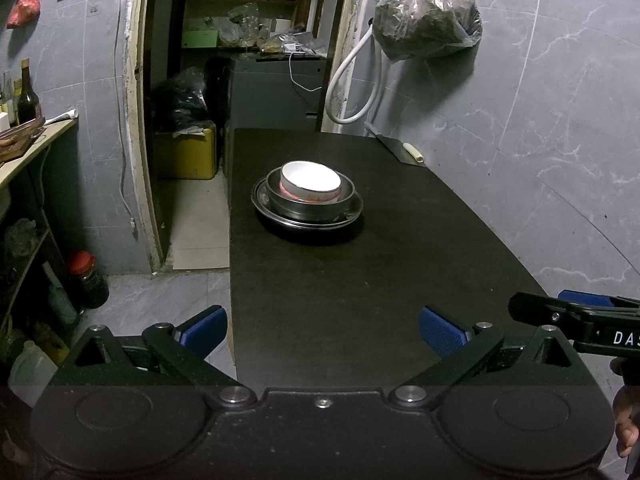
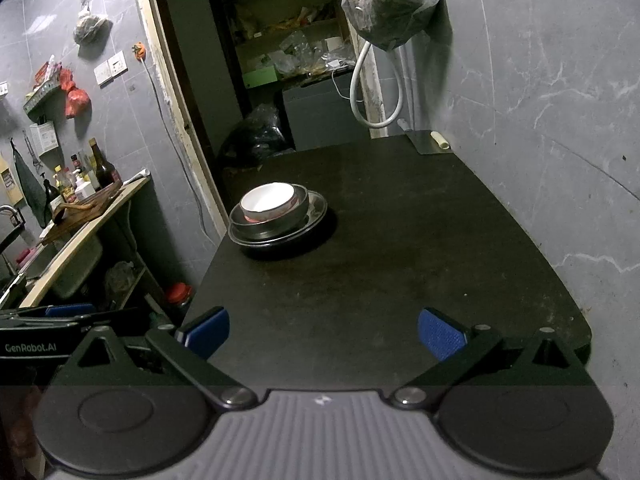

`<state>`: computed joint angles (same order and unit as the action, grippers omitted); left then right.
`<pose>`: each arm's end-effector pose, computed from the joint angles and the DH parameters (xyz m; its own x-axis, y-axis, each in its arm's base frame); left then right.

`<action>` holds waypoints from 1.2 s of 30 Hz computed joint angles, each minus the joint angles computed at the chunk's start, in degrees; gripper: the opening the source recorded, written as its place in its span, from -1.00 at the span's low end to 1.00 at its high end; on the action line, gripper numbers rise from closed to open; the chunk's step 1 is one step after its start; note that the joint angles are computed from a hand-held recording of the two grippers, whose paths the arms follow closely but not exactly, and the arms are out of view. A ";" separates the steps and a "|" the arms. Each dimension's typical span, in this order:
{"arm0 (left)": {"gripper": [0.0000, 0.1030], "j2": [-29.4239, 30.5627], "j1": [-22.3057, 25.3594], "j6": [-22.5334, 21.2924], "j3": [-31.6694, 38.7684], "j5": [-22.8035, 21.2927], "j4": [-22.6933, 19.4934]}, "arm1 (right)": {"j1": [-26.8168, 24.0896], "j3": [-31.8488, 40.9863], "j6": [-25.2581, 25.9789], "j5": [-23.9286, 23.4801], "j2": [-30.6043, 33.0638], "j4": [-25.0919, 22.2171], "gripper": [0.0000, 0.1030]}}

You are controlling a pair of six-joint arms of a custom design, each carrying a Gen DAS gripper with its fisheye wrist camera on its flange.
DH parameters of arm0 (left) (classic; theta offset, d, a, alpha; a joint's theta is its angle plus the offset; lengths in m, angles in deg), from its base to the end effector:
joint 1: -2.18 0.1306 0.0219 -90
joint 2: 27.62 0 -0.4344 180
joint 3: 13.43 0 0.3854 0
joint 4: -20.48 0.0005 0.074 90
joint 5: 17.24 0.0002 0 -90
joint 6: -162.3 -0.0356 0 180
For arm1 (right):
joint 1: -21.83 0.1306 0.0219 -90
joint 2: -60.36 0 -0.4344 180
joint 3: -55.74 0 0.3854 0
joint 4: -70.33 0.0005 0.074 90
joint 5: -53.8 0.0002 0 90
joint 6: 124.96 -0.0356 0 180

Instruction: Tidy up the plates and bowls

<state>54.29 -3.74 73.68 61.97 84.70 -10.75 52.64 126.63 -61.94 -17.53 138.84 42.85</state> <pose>0.4265 -0.0521 0.4502 -0.6150 0.0401 -0.7875 0.2489 0.9575 -0.1456 0.3541 0.1973 0.4433 -0.5578 0.1678 -0.8128 -0.0080 0.9782 0.2074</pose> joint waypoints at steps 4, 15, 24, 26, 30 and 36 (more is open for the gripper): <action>0.98 0.00 -0.01 0.00 0.05 0.02 -0.09 | 0.13 -0.08 -0.08 0.04 0.01 -0.01 1.00; 0.98 0.02 -0.09 0.05 -0.02 -0.08 -0.06 | 0.62 -0.41 -0.29 0.17 0.15 0.22 1.00; 0.98 0.02 -0.02 -0.05 0.05 0.04 -0.16 | 0.74 -0.60 -0.35 0.29 0.11 0.51 1.00; 0.98 0.01 0.02 -0.09 -0.07 0.03 -0.11 | 0.72 -0.56 -0.37 0.24 0.12 0.42 1.00; 0.98 0.03 0.04 -0.14 -0.04 0.18 -0.13 | 0.70 -0.50 -0.38 0.17 0.12 0.30 1.00; 0.98 -0.02 0.04 -0.10 -0.27 0.24 -0.01 | 0.70 -0.45 -0.35 0.19 0.14 0.23 1.00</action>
